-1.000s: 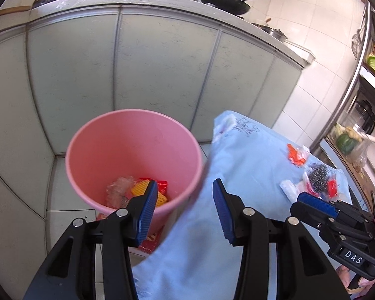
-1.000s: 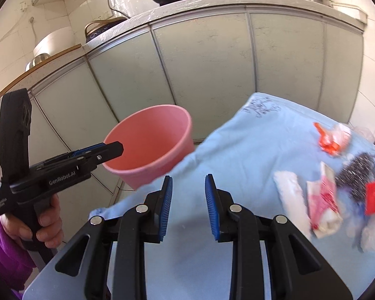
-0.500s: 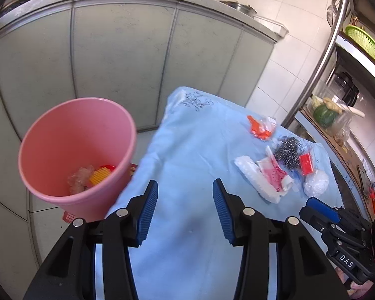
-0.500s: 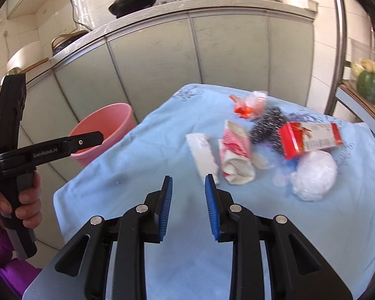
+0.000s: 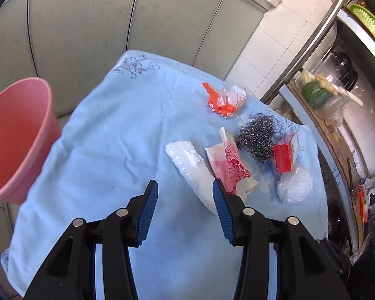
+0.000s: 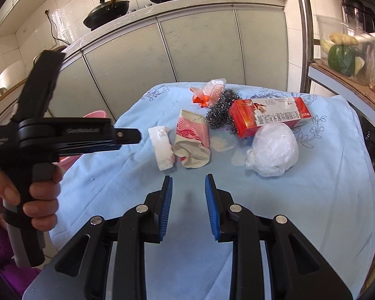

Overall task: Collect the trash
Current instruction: 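Grasp the white foam strip with the left tool while the right tool grasps the pink-printed paper bag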

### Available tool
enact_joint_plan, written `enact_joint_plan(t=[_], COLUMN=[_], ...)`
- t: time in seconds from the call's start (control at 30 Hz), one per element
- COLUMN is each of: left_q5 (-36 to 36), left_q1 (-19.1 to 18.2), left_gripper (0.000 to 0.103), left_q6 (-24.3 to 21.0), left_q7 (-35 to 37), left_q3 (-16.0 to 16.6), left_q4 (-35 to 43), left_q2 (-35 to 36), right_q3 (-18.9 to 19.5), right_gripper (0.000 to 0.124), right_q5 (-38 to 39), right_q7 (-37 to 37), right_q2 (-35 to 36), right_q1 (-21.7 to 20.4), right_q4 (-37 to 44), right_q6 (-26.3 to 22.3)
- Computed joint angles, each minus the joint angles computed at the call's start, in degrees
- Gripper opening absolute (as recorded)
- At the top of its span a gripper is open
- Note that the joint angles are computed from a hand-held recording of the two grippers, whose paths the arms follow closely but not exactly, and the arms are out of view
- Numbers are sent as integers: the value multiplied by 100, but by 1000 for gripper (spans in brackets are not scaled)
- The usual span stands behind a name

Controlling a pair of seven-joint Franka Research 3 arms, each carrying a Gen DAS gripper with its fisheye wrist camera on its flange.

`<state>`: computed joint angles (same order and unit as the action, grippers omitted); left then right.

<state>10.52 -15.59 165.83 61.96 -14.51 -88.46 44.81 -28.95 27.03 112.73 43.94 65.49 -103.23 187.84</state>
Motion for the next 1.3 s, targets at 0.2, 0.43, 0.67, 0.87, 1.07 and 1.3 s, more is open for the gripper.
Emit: enact_joint_plan(t=[0.2,0.43,0.67,0.87,1.07,1.3], left_q5=[175,473,513,646,1021,1155], left_q1=[-424,-771,-539,-336,-331,-170], left_gripper=[45,45,34,33,34,35], left_q6=[-622,-1079,-632,-128,404,733], left_q7=[-206,-400,-379,-320,-362,-465], left_q3=[286,570,457,467,765,836], left_q4=[913,1510,912,80,-909,-1582], left_q2=[527,877,578,72,-521,-843], right_q3=[314,303,451,604,661,167], right_gripper=[27,27,27,28,45,45], right_q5=[74,259,258,9,-556,-1186], right_q7=[-108,-295,-404,-368,-70,714], right_q2=[-103,-144,-124,47,487,1130], right_q1=[-273,-232,-396,-687,-1018,-949], right_q4=[-92,-138,1,505,1442,2418], right_q6=[154,175,105,-103,-753,-1710])
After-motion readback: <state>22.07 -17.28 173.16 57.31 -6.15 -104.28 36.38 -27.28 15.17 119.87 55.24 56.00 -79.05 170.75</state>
